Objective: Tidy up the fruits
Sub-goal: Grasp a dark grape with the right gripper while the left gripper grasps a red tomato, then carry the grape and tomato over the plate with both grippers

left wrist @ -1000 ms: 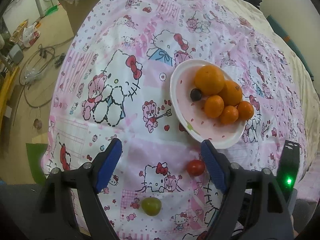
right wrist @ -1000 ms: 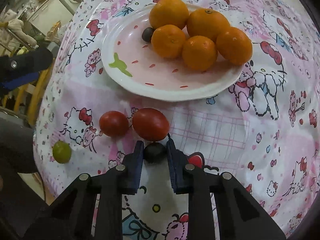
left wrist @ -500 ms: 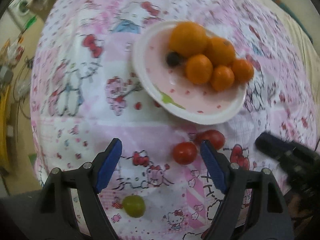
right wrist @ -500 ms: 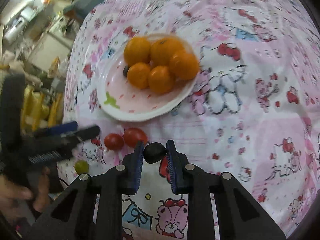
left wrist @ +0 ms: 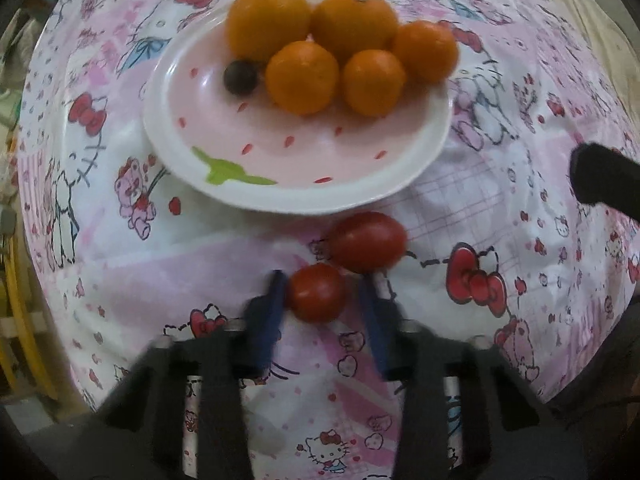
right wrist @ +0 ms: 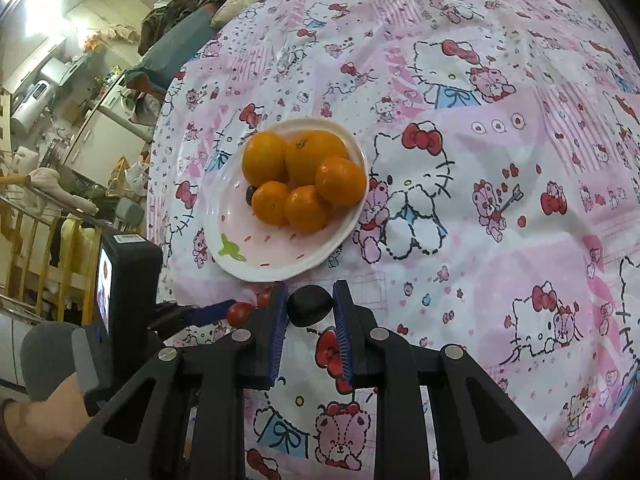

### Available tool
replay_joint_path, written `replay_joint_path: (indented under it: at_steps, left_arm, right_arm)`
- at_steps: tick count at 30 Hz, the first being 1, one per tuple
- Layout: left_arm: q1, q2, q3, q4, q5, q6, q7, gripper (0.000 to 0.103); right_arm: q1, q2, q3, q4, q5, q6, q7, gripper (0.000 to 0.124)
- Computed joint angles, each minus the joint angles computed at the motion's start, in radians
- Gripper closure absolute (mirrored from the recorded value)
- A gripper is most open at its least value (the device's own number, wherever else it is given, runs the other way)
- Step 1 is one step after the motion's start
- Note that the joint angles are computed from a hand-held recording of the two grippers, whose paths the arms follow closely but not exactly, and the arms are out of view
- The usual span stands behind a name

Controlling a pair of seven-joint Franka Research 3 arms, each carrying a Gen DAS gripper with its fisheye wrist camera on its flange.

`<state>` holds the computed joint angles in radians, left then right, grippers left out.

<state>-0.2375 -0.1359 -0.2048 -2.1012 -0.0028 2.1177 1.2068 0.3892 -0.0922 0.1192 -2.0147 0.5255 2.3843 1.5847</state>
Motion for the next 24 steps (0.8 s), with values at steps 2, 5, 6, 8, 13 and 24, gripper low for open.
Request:
replay_joint_path:
  at_steps: [2, 5, 6, 8, 13, 24]
  left_arm:
    - [-0.002, -0.003, -0.002, -0.003, 0.005, 0.005, 0.005, 0.077]
    - [0.000, -0.015, 0.003, -0.012, -0.009, 0.006, 0.013, 0.077]
    - [0.001, -0.018, 0.005, -0.015, -0.012, 0.008, 0.015, 0.077]
    - [0.005, -0.035, 0.012, -0.022, -0.019, 0.004, 0.022, 0.077]
    - [0.006, -0.062, 0.012, -0.036, -0.024, 0.003, 0.010, 0.077]
    - [0.036, -0.192, 0.048, -0.137, -0.010, 0.039, -0.039, 0.077]
  right_arm:
    - [0.001, 0.002, 0.000, 0.003, 0.004, -0.003, -0.005, 0.100]
    - [0.003, 0.004, 0.002, 0.006, 0.003, -0.004, -0.011, 0.100]
    - [0.004, 0.005, 0.002, 0.008, 0.001, -0.004, -0.012, 0.100]
    - [0.004, 0.008, 0.003, 0.010, -0.003, -0.004, -0.011, 0.100]
    - [0.004, 0.012, 0.004, 0.011, -0.023, -0.003, -0.001, 0.100]
    - [0.006, 0.016, 0.006, 0.016, -0.040, 0.008, 0.008, 0.100]
